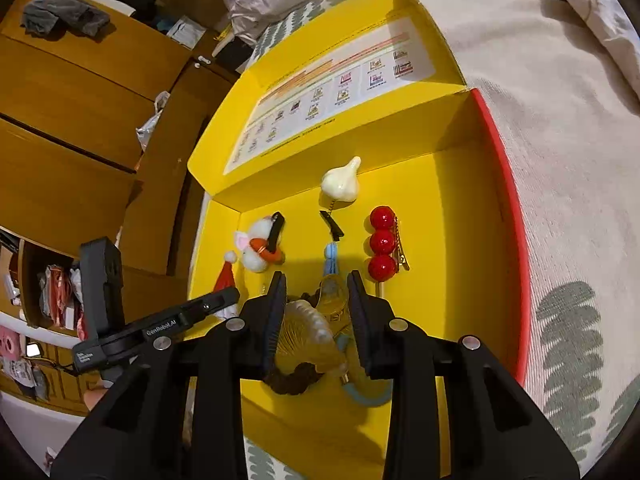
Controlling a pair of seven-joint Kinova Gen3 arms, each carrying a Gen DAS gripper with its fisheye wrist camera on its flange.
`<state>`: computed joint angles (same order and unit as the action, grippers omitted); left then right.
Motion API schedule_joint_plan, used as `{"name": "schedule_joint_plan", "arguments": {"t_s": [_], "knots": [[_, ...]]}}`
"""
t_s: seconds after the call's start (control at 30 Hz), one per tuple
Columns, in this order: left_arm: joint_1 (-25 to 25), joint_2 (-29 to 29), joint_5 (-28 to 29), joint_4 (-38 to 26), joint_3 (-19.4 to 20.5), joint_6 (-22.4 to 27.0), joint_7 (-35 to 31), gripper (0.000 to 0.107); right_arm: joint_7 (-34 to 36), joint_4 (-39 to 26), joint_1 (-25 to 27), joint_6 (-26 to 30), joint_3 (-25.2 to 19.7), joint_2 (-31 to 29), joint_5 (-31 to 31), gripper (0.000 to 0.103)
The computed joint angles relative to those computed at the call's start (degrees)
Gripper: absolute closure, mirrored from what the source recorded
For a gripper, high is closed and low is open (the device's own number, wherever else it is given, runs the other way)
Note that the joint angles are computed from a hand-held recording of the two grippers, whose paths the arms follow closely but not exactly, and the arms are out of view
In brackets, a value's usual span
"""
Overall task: Organize jewelry
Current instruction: 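Carry the Santa hat and clear hair claw into the yellow box with both tools, then open both tools to drop the Santa hat and hair claw in the box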
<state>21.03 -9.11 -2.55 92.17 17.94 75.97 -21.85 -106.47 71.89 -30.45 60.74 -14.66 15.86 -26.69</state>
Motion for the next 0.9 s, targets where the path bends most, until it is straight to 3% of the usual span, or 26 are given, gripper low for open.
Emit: {"name": "schedule_joint_plan", "arguments": {"t_s": [0.2, 0.23, 0.27, 0.37, 0.4, 0.47, 0.53, 0.63, 0.9], "knots": [[0.06, 0.95, -0.93, 1.58, -0.70, -1.45, -0.79, 0.084, -1.26, 0.37, -1.75, -1.16, 0.24, 1.35, 2.69, 0.070], [0.08, 0.91, -1.02, 1.92, -0.71, -1.73, -0.86, 0.080, -0.67, 0.61, -1.41, -1.36, -0.03, 1.52, 2.15, 0.068], [0.08, 0.90, -0.93, 1.97, -0.87, -1.73, -1.37, 0.064, 0.14, 0.84, -1.04, -1.64, -0.33, 1.62, 1.45, 0.067], [0.02, 0.32, -0.62, 1.88, -0.75, -2.22, -1.92, 0.053, 0.22, -0.28, -1.44, -0.58, -0.11, 1.51, 2.39, 0.064], [0.12, 0.70, -1.88, 0.91, 0.16, -0.97, -1.01, 0.044, 0.07, -0.40, -1.68, -0.66, 0.04, 1.09, 2.95, 0.063], [0.50, 0.87, -5.25, -0.72, 2.39, 1.28, 1.67, 0.037, -0.25, -0.21, -1.95, -1.32, 0.19, 0.03, 3.93, 0.054], [1.55, 1.13, -6.67, -2.22, 2.82, 2.95, 2.77, 0.037, -2.45, -0.57, -3.39, -1.21, 1.07, -1.42, 7.24, 0.046], [2.30, 0.51, -8.20, -4.13, 3.83, 4.58, 4.76, 0.037, -3.95, -0.93, -4.16, -0.76, 1.28, -3.43, 10.15, 0.042], [10.45, 4.71, -19.38, -15.51, 13.34, 17.07, 14.79, 0.037, -7.99, -1.98, -6.89, 5.48, 0.45, -8.88, 17.07, 0.036]]}}
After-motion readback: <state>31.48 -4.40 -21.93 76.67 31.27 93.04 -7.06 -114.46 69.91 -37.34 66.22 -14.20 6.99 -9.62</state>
